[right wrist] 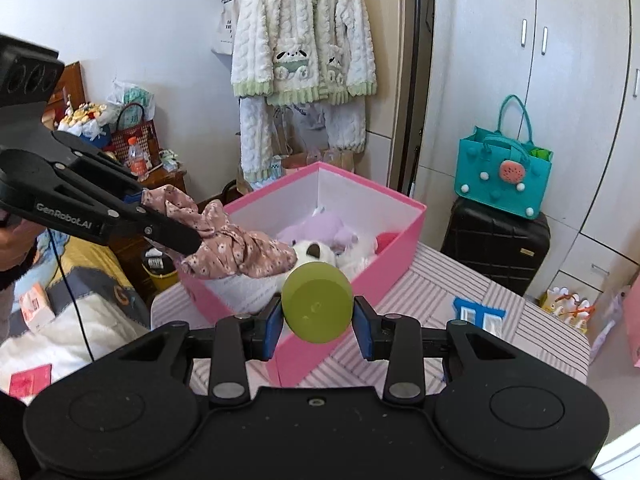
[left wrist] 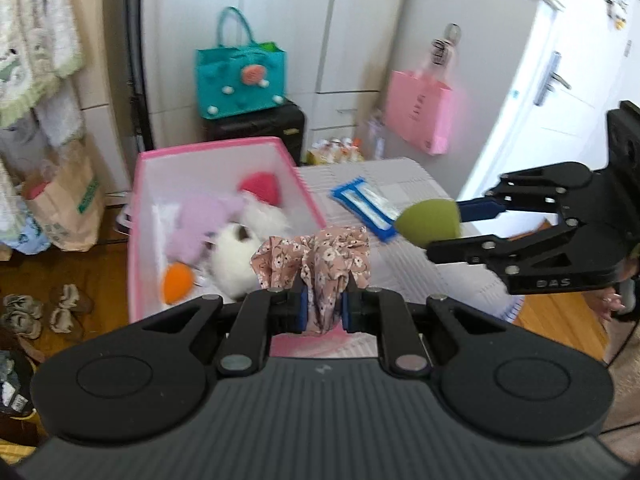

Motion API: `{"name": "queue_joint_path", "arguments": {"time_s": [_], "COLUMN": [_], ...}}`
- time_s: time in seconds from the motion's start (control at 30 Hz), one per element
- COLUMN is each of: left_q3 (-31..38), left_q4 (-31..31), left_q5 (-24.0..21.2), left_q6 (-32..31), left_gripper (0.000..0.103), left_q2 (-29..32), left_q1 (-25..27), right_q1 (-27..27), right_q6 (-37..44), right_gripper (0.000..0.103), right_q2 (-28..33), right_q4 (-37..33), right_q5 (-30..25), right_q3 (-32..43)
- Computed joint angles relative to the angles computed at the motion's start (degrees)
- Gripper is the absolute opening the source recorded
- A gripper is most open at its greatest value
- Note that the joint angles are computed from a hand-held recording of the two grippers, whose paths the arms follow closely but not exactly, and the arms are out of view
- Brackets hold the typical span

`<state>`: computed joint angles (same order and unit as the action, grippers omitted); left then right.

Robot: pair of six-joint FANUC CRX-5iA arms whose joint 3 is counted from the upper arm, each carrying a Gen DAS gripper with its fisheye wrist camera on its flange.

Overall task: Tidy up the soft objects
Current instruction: 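Lift the cloth and ball in both grippers and carry them over the pink box, then open the left gripper to drop the cloth while the right gripper releases the ball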

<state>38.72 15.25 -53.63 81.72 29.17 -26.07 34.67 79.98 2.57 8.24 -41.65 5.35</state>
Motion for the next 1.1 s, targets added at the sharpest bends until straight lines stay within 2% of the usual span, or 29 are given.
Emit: {"name": "queue_joint_path", "arguments": {"time_s": [0.23,0.33,0.47,0.67,0.8,0.87,0.97,1.03,1.1], "left_q3": [6.6,13.0,21.4,24.2,25.1,25.7,22.3,21.5,21.5], "left_q4": [-8.3,-11.0,-12.9,-11.2,-14.4,-17.6,-23.8,-25.2,-24.1], "left_q5": [0.0,-3.9,-10.9,-15.5,-15.9,-16.1,-12.7,-11.7,-11.9], "left_q6": [6.0,7.2,7.6,4.2,3.1,3.9,4.9,4.5,4.3], "left_gripper": [0.014,0.015,0.015,0.016,0.017,0.017,0.017,0.019,0.031], "left_q2": [4.5,8.9,14.7,17.2,17.8,17.8,15.4,14.7,14.7], "left_q1": [0.8,1.0,1.3,1.9,1.1,0.3,-1.2,-1.5,-1.2], "right_q1": [-1.9,-2.6,-4.0,-2.7,-2.8,-2.0,-0.9,-1.0,-1.5], "right_q6": [4.6,6.2,9.0,8.4,14.4,13.8,9.1,8.7,9.8], "right_gripper": [0.044,0.044,0.044,0.044,0.044,0.044,0.044,0.044,0.044], "right_q2": [6.7,10.2,15.0,20.2,22.0,22.6,24.0,24.9,25.5], "right_q4": [-2.9,-3.3,-7.1,-2.4,-6.2,-3.0,3.5,4.1,2.2], "right_q5": [1.4,0.6,-3.4,-7.8,-9.6,-9.3,-9.8,-10.6,-11.7], "right_q3": [6.8,10.5,17.3,21.5,24.2,23.8,23.3,24.2,25.9]}}
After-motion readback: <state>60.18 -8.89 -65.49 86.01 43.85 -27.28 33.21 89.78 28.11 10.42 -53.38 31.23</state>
